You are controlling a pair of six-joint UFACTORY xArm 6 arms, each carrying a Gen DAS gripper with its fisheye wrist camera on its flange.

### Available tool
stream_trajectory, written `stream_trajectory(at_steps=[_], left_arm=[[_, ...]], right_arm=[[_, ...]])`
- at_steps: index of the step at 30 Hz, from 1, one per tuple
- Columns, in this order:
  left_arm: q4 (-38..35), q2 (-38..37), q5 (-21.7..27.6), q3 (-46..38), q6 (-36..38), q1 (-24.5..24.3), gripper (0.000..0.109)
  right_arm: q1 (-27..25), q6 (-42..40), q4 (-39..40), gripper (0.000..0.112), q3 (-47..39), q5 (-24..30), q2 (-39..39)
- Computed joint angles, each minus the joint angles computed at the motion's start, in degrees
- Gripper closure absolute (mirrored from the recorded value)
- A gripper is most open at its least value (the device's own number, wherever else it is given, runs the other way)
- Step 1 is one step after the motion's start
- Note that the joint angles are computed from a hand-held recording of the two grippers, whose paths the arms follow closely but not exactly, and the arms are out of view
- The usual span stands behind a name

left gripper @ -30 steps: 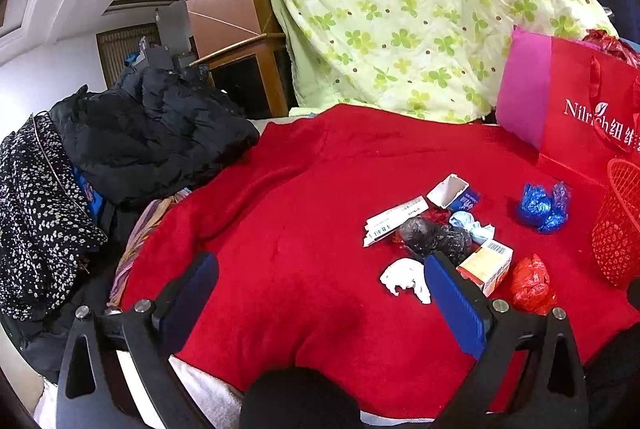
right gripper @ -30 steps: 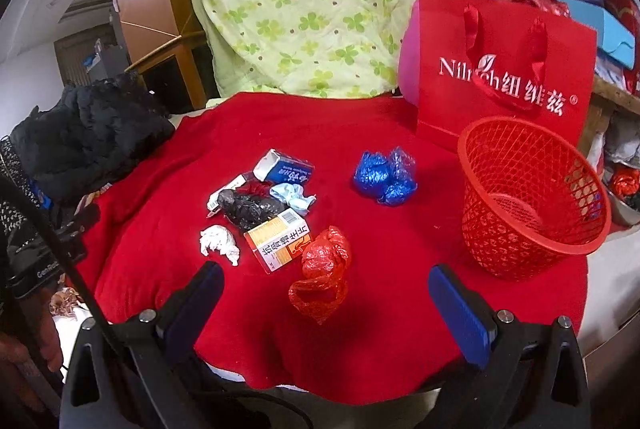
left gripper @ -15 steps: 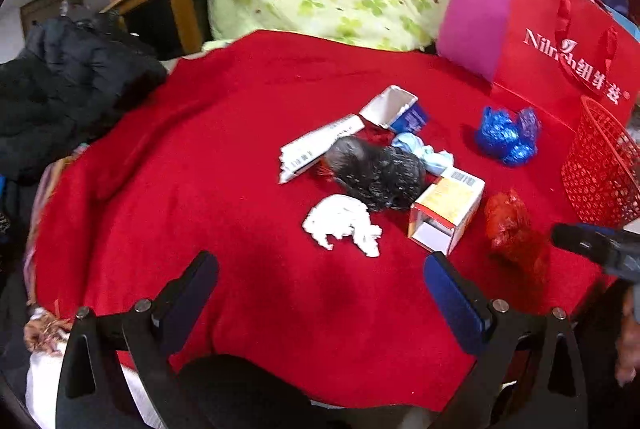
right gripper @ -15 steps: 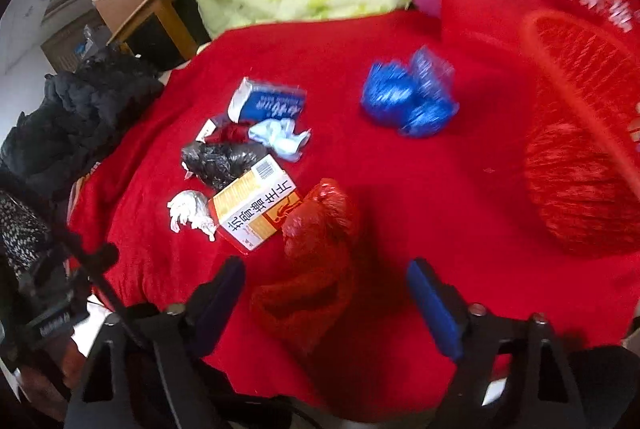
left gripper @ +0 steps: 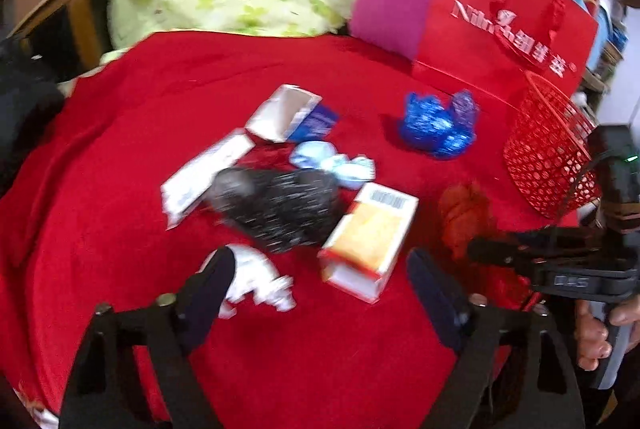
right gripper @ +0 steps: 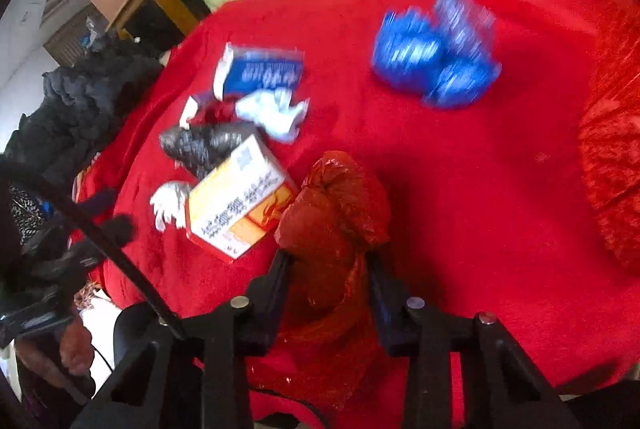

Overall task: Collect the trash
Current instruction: 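Grasp the orange-and-white medicine box with the left tool while the right tool grasps the red plastic bag, then carry both items over the red mesh basket and open both tools to drop them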

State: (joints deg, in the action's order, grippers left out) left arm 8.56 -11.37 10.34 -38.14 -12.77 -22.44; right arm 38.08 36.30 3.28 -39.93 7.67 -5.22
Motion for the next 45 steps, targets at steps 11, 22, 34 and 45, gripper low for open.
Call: stream_trajectory(at_steps=[11,22,34,45], left_arm=[[-17.0,13.1,3.9,-9.6,15.0,-3.8,0.048],[-15.6,5.5,0.9,-5.3,9.0,-6.4,0.049],[-18.8,17.2,5.3,-31.8,15.8,-19.0,0.048],[-9.9,30.2,10.1,-45.7,5.9,-22.3,0.035]], right_arm=[[-3.3,19.5,-22.6,0.073,8.8,2.9,-17.2],[-6.5,34.5,-41.2,0.073,12.3,3.5,-28.1],[-25.7,17.9,-18.7,0.072,23.8,4.5,-48.6],[-33.1,3.3,5.3,0.045,31.5,-0.4,-52.7]])
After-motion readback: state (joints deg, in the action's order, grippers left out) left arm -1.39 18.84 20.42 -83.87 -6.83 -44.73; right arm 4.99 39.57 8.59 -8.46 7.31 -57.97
